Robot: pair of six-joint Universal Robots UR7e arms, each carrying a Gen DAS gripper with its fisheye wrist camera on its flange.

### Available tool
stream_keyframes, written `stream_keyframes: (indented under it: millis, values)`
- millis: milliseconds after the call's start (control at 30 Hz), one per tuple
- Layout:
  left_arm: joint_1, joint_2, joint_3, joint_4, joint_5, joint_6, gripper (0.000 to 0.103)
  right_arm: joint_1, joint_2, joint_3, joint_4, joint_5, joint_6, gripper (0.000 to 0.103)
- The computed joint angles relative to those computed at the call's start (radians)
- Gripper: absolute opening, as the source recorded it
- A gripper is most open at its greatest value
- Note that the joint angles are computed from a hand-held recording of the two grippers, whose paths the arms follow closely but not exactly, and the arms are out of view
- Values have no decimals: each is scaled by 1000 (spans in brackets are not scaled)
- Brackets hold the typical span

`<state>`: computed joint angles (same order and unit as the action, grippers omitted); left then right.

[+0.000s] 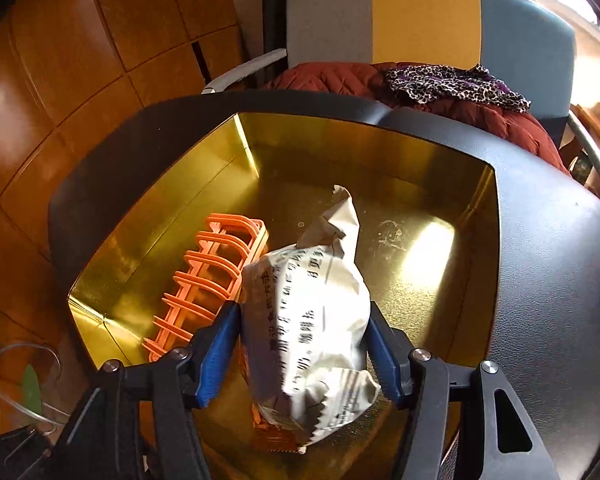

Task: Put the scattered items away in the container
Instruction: 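Open the right tool to drop the bag into the tray and withdraw, then grasp the brown brick bar with the left tool while the right tool grasps a white sock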

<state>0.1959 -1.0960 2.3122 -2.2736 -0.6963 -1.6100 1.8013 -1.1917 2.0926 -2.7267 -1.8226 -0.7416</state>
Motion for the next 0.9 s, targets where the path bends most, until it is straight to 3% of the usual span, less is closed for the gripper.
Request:
stream_keyframes:
  millis: [133, 333, 500, 700, 900]
  values:
    - [0, 5, -6, 1, 3, 10, 57, -3, -17, 4, -24, 13, -7, 76]
    - [-5, 16, -21, 13, 3, 27, 57, -11, -53, 3, -34, 45, 0, 77]
    - [1, 34, -36, -12, 0, 85, 57, -59, -126, 19, -47, 97, 15, 81]
    - [29, 88, -84, -111, -11, 243, 57, -203, -260, 23, -40, 135, 48, 84]
    - [90, 208, -206, -310, -44, 549, 57, -385, -391, -19, -18, 159, 47, 85]
